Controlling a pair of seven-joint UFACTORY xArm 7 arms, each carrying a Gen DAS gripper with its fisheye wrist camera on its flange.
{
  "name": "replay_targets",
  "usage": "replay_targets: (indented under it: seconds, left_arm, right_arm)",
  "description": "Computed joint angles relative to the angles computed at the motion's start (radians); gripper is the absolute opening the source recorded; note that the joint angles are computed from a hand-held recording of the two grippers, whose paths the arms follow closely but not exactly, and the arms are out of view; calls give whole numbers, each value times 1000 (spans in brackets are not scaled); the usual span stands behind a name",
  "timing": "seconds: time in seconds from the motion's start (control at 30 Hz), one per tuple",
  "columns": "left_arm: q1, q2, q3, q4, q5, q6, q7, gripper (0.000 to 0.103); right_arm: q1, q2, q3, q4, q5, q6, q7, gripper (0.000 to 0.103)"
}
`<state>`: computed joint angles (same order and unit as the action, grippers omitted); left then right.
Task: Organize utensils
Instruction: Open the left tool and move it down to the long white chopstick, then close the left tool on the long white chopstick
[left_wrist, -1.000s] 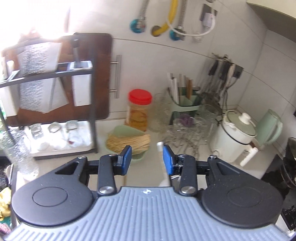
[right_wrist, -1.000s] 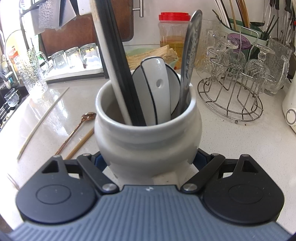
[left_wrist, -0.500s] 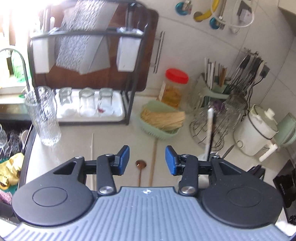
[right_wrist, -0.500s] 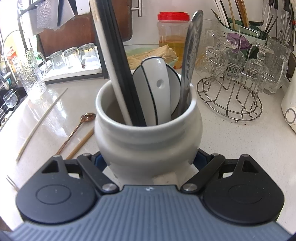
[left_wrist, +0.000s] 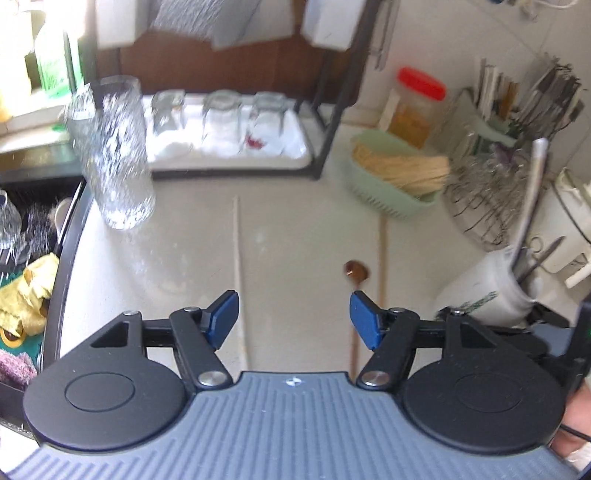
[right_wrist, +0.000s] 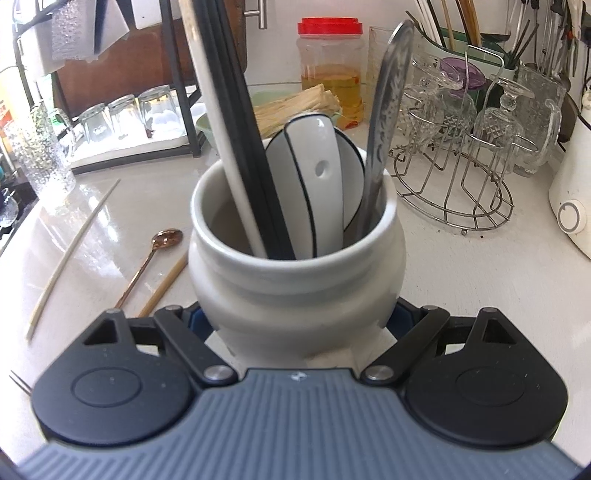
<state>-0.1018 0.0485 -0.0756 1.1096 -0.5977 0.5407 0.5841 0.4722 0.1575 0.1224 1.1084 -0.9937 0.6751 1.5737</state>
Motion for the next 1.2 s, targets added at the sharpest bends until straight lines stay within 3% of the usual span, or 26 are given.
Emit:
replay_targets:
  seconds: [0.17, 0.5, 0.6, 0.93, 1.2]
  left_arm:
    - [30, 87, 2, 50, 3, 9, 21, 71]
    - [80, 297, -54, 228, 59, 1, 34, 69]
    - [77, 365, -62, 315, 107, 21, -5, 59]
    - [52, 510, -79, 506, 243, 36, -81, 40]
    - [7, 578, -45, 599, 364, 32, -199, 32]
  right_arm:
    - [13, 12, 2, 17, 0, 38, 18, 91]
    - [30, 29, 1, 48, 34, 89, 32, 91]
    - [35, 36, 0, 59, 42, 106, 38, 91]
    - [48, 58, -7, 89, 60, 135, 35, 91]
    - [49, 68, -12, 108, 95, 145, 9, 91]
